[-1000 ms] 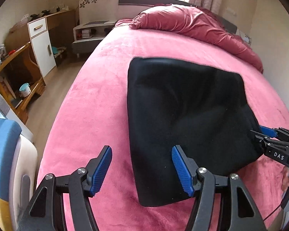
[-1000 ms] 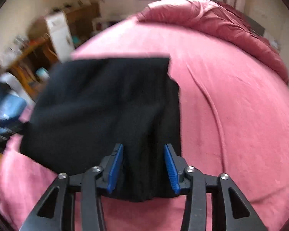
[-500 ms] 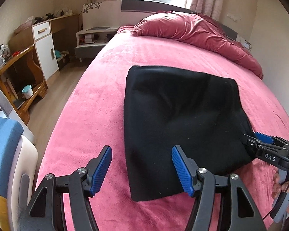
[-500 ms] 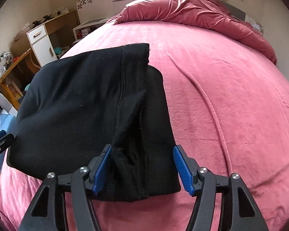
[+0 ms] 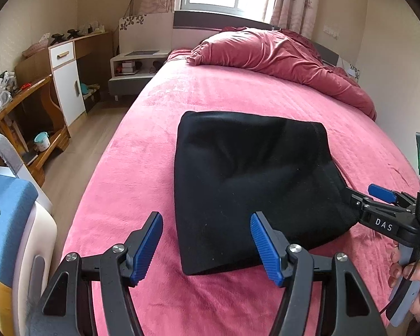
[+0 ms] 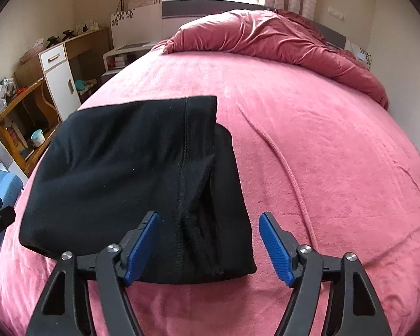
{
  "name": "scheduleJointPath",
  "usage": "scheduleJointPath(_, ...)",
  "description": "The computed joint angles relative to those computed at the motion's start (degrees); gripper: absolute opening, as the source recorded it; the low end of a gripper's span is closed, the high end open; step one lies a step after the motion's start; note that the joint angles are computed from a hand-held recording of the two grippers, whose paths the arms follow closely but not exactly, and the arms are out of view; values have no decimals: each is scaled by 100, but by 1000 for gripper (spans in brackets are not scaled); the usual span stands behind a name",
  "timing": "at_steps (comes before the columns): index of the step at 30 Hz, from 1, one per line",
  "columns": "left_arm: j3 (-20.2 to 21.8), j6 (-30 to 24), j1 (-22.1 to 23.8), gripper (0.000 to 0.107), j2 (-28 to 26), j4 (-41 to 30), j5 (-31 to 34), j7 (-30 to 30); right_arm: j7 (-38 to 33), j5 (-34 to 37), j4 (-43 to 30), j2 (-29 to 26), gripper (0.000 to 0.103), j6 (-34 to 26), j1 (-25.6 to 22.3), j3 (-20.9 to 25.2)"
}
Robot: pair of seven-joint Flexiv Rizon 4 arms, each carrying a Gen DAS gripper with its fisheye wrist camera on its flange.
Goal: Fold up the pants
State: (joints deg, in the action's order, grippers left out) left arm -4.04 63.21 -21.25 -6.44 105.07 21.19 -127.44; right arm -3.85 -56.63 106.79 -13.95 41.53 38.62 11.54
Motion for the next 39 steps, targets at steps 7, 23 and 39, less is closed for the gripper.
scheduleJointPath(7,-37,-141,-28,66,329,162,356,-333,293,-206,-102,39,80,-254,200,68)
scheduleJointPath(23,-576,-491,239,66,1302,937,884,-940,1371,-639,148,193,88,-1020,804,442)
scheduleJointPath(39,-934,-640,486,66,1698,1141,1010,-1330,1559,-672,246,287,88,-1461,1020,584)
